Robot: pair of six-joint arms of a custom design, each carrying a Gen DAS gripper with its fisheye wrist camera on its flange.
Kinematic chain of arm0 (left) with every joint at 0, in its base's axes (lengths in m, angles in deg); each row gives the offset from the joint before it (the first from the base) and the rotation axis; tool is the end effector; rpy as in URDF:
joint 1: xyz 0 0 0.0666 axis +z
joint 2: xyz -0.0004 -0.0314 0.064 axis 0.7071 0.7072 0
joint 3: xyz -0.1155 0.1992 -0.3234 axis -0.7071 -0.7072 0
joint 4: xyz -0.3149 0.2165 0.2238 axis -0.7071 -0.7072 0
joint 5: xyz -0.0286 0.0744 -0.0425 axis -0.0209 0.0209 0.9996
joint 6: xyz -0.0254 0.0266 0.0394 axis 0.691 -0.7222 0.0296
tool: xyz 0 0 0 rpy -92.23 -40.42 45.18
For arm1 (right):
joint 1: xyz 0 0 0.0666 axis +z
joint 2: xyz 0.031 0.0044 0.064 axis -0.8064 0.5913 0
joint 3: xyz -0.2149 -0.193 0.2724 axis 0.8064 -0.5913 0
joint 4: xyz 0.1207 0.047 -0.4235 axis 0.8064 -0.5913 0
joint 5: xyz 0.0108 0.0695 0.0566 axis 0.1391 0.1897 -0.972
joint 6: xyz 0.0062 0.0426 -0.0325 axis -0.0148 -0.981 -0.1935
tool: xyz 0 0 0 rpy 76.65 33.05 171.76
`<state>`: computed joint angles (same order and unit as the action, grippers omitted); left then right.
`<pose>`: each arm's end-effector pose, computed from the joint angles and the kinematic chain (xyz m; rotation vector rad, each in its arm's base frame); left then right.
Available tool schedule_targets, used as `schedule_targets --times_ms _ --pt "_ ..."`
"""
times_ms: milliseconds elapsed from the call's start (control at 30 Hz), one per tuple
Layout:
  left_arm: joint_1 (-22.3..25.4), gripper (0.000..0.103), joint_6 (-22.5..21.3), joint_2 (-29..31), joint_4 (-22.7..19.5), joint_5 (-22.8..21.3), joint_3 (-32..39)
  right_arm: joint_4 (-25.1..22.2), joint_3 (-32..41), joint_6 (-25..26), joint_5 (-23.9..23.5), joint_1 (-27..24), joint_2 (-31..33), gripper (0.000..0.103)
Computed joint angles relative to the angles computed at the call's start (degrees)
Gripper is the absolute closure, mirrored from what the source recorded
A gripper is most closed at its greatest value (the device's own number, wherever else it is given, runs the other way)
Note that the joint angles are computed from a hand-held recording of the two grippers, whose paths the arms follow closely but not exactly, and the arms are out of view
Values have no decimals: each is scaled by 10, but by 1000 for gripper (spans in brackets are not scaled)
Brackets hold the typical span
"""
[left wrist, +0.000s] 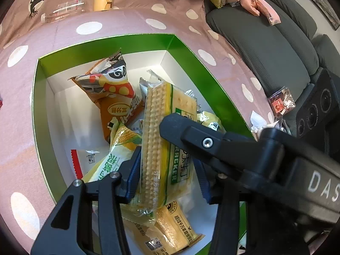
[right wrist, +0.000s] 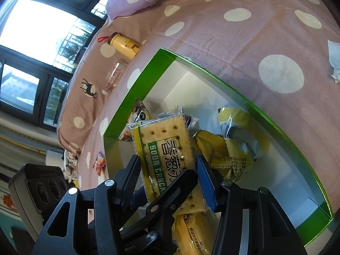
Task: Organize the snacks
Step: 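Carry the soda cracker packet into the box and lower it in, then open the right gripper and withdraw it from the box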
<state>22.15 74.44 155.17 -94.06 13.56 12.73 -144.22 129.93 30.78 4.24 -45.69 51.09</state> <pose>0.5360 -0.2345 0.4802 0.0435 2.6035 -0.5899 0.5496 0.0956 0.4645 0.3210 2.5287 0.9551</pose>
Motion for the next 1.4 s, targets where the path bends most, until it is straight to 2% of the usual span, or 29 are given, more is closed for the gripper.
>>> schedule_targets --times_ms 600,833,900,933,1000,1300,1400 --pt "-2 51 -5 3 -5 -11 3 -3 -1 -3 7 4 -1 42" --pt "-7 49 -2 -15 3 -33 -8 -5 2 20 31 13 -8 34" --pt "-5 46 -2 -22 6 -31 -11 7 -4 18 37 14 -15 32" --pt "-4 44 -3 -28 8 -34 -15 17 -7 16 39 14 -19 27" --pt "-4 34 -2 -39 11 -55 -21 35 -15 13 45 15 -29 24" --pt "23 22 19 -116 49 -88 -82 90 -32 24 69 42 -57 23" --pt "39 16 22 -161 64 -112 -119 107 -37 30 79 55 -66 16"
